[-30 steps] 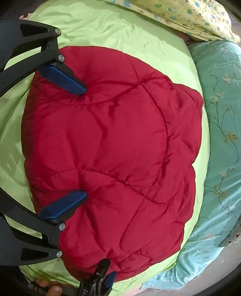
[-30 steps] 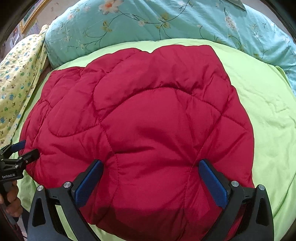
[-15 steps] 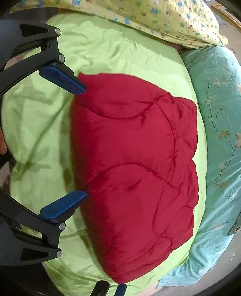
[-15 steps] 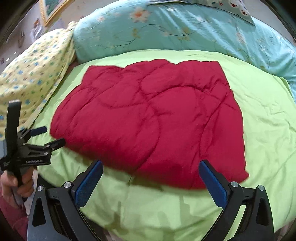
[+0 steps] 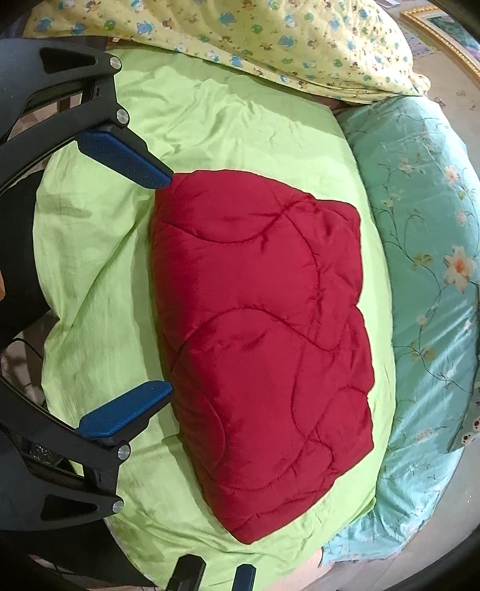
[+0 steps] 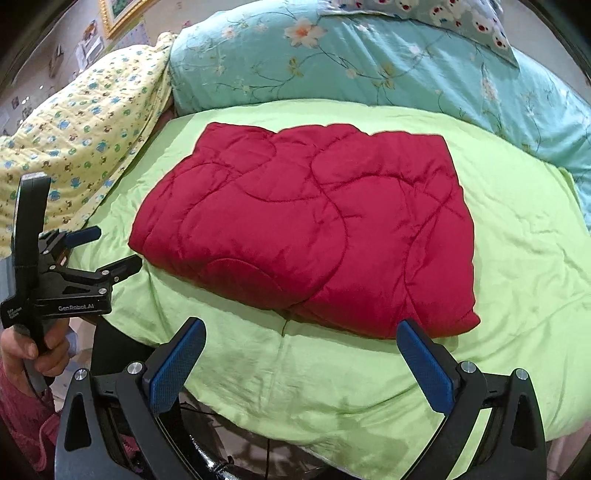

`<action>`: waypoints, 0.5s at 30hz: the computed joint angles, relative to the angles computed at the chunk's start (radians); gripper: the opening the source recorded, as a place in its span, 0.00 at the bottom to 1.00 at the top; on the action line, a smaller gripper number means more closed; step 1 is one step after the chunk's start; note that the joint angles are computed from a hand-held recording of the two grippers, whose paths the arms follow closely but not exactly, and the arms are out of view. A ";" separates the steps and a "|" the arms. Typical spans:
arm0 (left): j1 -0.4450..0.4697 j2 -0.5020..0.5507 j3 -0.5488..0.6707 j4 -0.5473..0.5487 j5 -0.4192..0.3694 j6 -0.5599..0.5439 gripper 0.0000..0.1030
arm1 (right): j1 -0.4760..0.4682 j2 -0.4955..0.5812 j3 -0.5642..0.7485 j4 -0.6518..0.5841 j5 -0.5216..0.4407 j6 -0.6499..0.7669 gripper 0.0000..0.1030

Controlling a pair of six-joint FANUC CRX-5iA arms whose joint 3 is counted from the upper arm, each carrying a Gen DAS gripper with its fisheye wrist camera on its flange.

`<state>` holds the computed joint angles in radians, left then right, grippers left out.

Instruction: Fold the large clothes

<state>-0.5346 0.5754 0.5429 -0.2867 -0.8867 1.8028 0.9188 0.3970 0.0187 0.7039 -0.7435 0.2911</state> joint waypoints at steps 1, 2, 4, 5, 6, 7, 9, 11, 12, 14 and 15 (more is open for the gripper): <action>-0.001 0.000 0.002 0.000 0.002 -0.001 1.00 | 0.002 0.003 0.007 0.002 -0.006 0.007 1.00; -0.003 0.001 0.005 -0.003 0.002 -0.001 1.00 | 0.004 0.006 0.013 0.004 -0.008 0.015 1.00; -0.007 0.006 0.015 -0.012 -0.001 0.000 1.00 | 0.005 0.014 0.027 0.003 -0.012 0.028 1.00; -0.008 0.011 0.022 -0.013 -0.003 -0.001 1.00 | 0.004 0.019 0.034 0.003 -0.012 0.036 1.00; -0.009 0.016 0.030 -0.014 -0.009 0.000 1.00 | 0.001 0.022 0.038 0.002 -0.010 0.040 1.00; -0.009 0.024 0.040 -0.014 -0.015 -0.001 1.00 | -0.003 0.028 0.046 -0.002 -0.007 0.047 1.00; -0.010 0.037 0.058 -0.016 -0.025 0.002 1.00 | -0.009 0.035 0.055 -0.007 -0.002 0.051 1.00; -0.009 0.052 0.078 -0.014 -0.037 0.002 1.00 | -0.016 0.047 0.071 -0.017 0.001 0.061 1.00; -0.006 0.060 0.089 -0.010 -0.043 0.000 1.00 | -0.019 0.053 0.079 -0.022 -0.001 0.065 1.00; -0.006 0.072 0.106 -0.011 -0.051 0.003 1.00 | -0.026 0.064 0.095 -0.032 -0.002 0.074 1.00; -0.005 0.080 0.119 -0.014 -0.057 0.005 1.00 | -0.031 0.072 0.106 -0.043 -0.006 0.083 1.00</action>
<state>-0.5397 0.6556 0.6621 -0.3003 -0.9440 1.8073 0.8880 0.4687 0.1251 0.6614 -0.7493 0.3738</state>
